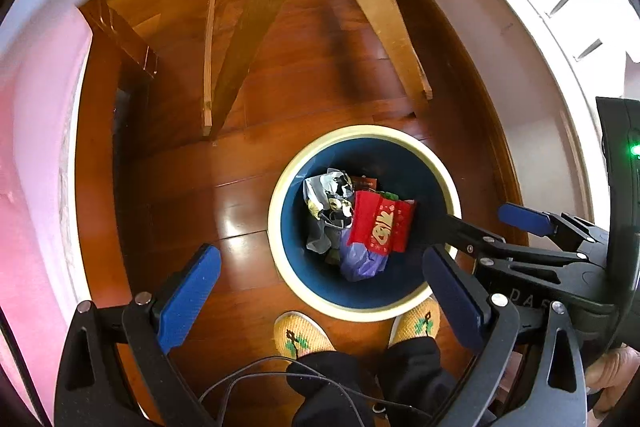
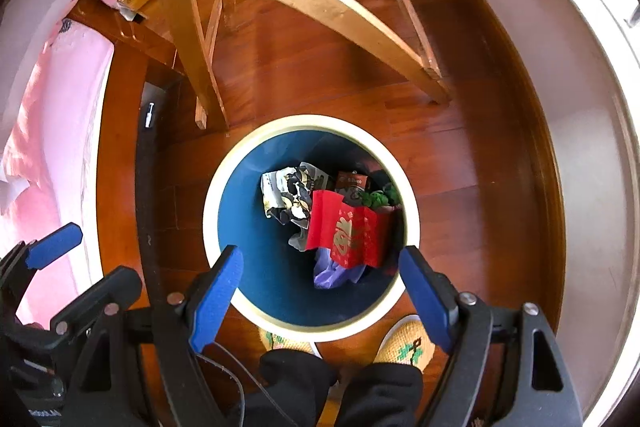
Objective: Collect trash
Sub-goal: 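Carry envelope and wrapper over the blue bin and open both tools, then raise both open tools back toward the table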
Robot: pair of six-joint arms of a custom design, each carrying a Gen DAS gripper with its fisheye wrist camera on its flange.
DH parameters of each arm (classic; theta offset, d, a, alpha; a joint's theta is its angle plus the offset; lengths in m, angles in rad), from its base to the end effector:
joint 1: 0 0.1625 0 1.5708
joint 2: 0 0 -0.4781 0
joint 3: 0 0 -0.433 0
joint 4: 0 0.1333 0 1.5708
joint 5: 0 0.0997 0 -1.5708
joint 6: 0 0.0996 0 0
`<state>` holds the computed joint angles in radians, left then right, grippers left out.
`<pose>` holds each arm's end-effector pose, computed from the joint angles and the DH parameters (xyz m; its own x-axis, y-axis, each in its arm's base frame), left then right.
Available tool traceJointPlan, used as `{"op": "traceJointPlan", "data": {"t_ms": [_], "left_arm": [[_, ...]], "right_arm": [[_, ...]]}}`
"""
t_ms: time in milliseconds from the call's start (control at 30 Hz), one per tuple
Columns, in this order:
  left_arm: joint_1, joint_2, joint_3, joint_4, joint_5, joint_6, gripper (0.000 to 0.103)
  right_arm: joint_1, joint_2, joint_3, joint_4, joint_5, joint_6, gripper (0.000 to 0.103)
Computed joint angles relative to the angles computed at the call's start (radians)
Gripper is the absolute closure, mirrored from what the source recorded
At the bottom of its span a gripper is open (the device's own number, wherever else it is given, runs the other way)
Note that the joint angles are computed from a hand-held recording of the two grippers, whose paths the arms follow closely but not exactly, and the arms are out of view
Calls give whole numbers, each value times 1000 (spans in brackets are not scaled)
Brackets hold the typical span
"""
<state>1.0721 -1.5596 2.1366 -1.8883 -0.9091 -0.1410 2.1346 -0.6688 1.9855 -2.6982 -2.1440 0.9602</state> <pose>-0.0418 -0.4833 0.3028 -0.6763 0.3914 -0.6240 0.3709 0.9129 0.1706 0.3695 -0.4361 -0.0611 -0.8059 0.3732 0.4596 0.2362 0.9145 -0.3285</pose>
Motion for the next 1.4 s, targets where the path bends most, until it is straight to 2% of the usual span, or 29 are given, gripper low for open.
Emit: {"op": "traceJointPlan", "data": {"t_ms": [267, 567, 1033, 1233, 1400], "left_arm": [[-65, -39, -87, 156, -41, -73, 3], [-162, -69, -244, 331, -73, -173, 3], [-258, -83, -481, 601, -76, -294, 3], [-311, -53, -617, 635, -55, -269, 3], [-352, -15, -728, 598, -27, -203, 3]], "right_arm": [[67, -71, -39, 142, -2, 105, 22], [155, -145, -142, 339, -8, 188, 22], [248, -187, -317, 582, 3, 224, 22], [303, -174, -442, 687, -62, 205, 22], [351, -137, -579, 795, -188, 166, 22]]}}
